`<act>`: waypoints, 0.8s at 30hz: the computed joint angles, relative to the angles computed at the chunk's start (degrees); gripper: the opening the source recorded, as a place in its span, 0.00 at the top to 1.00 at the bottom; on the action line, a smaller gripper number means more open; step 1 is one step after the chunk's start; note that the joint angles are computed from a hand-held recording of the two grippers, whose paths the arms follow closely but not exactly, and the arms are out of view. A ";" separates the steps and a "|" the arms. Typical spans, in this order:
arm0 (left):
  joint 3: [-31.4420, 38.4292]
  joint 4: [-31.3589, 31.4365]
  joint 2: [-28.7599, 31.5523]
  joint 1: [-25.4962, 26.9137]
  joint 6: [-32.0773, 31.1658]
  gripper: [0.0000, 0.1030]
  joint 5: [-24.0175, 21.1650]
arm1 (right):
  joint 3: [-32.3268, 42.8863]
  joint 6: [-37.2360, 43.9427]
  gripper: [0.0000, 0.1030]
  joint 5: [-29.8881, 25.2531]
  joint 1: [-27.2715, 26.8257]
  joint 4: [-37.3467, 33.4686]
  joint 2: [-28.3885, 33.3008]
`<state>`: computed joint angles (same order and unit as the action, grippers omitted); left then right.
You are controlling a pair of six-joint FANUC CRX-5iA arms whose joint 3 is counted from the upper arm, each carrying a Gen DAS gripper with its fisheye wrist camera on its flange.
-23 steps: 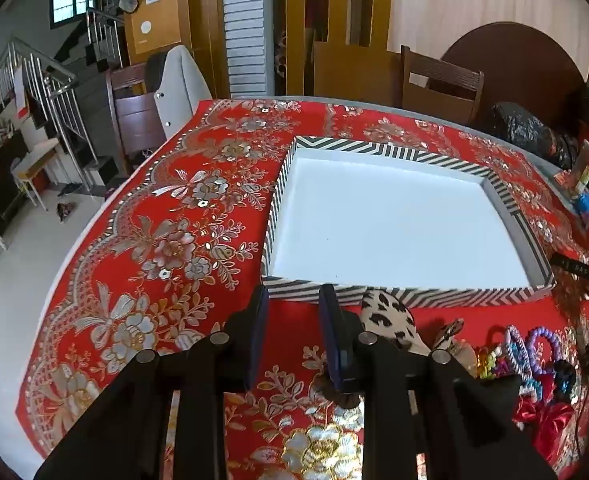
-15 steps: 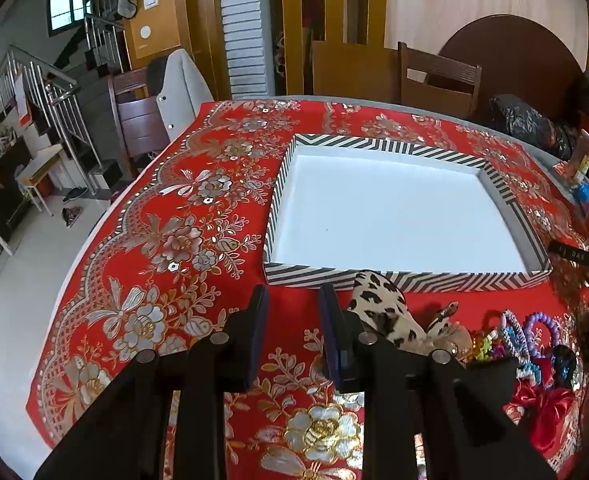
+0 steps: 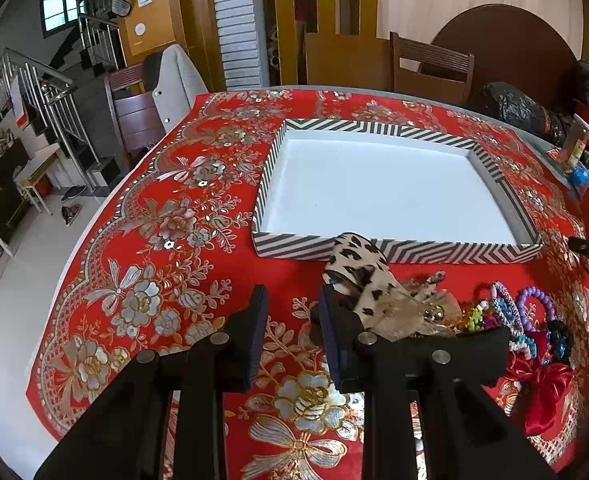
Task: Organize jewelry
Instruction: 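Move the left tool toward the leopard-print bow clip beside the tray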
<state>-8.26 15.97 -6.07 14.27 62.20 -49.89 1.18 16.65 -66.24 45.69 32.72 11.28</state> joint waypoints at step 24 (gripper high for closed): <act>-2.45 1.96 -2.55 -0.80 -0.87 0.73 -0.92 | 4.67 -4.94 0.01 -3.48 15.37 13.15 2.90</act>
<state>-10.71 17.93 -8.62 13.46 61.33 -50.80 5.85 11.71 -69.72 61.07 45.87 14.18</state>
